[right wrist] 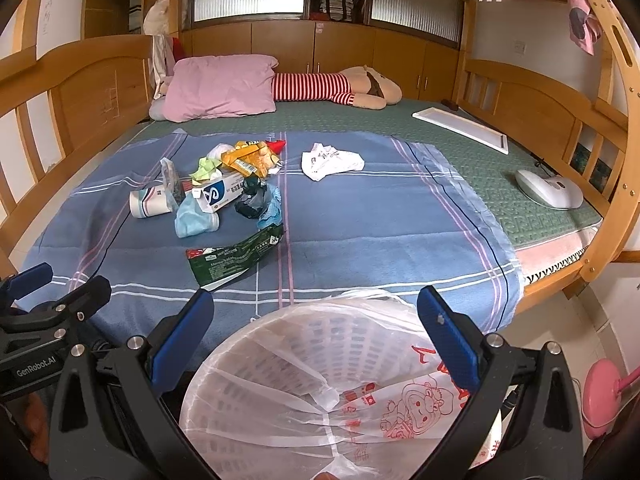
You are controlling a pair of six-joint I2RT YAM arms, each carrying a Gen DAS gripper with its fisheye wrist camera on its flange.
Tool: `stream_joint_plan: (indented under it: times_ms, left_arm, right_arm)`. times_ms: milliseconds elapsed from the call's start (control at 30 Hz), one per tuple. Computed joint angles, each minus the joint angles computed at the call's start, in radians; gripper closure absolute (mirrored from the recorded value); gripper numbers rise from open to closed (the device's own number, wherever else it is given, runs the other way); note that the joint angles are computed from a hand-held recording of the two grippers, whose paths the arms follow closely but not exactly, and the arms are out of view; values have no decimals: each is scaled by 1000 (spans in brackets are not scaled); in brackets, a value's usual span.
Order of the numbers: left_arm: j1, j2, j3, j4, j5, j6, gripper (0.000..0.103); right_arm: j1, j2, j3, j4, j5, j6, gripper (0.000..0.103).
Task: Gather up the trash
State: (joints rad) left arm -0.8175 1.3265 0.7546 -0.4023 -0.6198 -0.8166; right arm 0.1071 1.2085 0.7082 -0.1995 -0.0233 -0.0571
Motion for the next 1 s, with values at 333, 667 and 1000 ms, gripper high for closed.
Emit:
stream_joint_plan:
  times_ms: [333, 667, 1000]
  left_arm:
    - [5, -1, -2, 3, 6, 5, 3]
    - [2, 2, -5, 2, 7, 0, 3]
    - [3, 6, -5, 5, 11, -1, 3]
  right_arm:
    - [6, 4, -5, 3, 3, 5, 3]
    - [2, 12, -11, 9, -4, 6, 3]
    - [2, 13, -16, 12, -4, 11, 3]
